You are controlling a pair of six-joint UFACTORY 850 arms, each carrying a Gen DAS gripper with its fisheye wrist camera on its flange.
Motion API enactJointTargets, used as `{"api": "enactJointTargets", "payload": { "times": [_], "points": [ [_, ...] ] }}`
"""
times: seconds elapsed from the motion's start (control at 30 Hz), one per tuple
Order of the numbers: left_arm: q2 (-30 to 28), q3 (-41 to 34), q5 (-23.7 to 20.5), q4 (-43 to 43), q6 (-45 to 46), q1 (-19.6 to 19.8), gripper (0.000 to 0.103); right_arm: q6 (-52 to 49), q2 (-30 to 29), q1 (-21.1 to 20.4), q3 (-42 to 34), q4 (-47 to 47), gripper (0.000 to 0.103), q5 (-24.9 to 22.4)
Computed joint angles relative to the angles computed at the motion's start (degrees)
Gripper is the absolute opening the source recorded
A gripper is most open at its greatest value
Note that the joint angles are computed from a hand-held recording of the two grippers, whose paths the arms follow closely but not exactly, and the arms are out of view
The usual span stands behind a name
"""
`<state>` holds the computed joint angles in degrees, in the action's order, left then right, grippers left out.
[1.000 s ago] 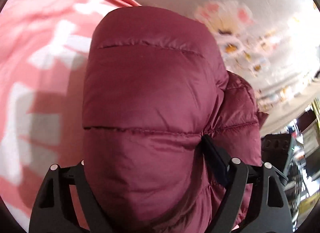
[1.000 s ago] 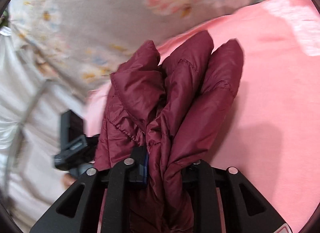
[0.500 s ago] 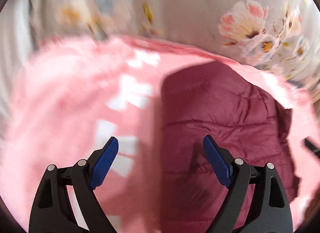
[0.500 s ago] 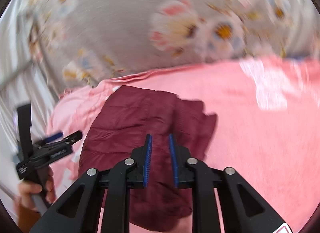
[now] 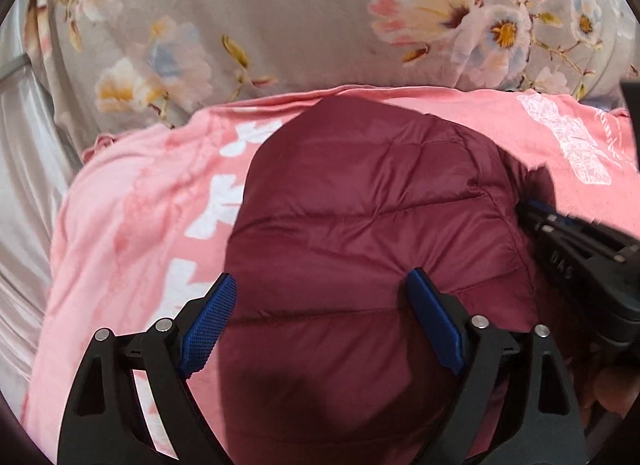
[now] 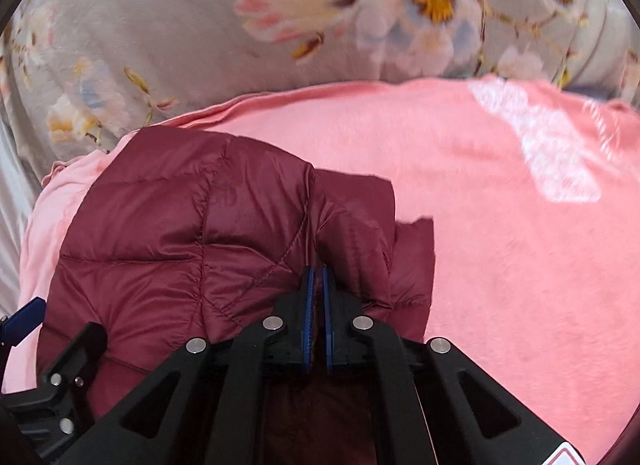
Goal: Fold large clothes
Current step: 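Lower the jacket bundle onto the pink blanket with both grippers, then open both grippers and release the folded jacket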
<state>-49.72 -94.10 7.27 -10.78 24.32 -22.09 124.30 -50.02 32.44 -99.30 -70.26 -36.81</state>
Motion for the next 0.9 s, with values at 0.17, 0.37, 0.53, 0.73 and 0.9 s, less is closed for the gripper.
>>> {"api": "enactJointTargets", "payload": {
  "times": [0.17,0.37,0.53,0.73,0.9],
  "points": [
    [-1.5,-1.3,0.1,1.9,-3.1,-0.1,0.088,0.8,-0.7,-0.6,0.1,-1.7,0.000,1.6],
    [-3.1,-2.6,0.3,-1.3,-0.7,-0.1,0.090,-0.9,-1.5,-0.9,-0.9,-1.0,0.000,2.1],
    [-4.0,-2.9,1.5,-6.2,3.5,-0.3,0.091,-9.1,-1.7,-0.9,-2.8,4.7,0.000,1.1],
    [-2.0,-0.8,-0.3,4.3,-7.5,0.9,0.091,1.9,8.5,4.0,8.7,-2.8,0.007,1.7],
    [4.4,8.7,3.7,11.8,-14.9,2.4,0.090,-4.3,9.4,7.9,10.8,2.1,0.008,0.2]
  ]
}}
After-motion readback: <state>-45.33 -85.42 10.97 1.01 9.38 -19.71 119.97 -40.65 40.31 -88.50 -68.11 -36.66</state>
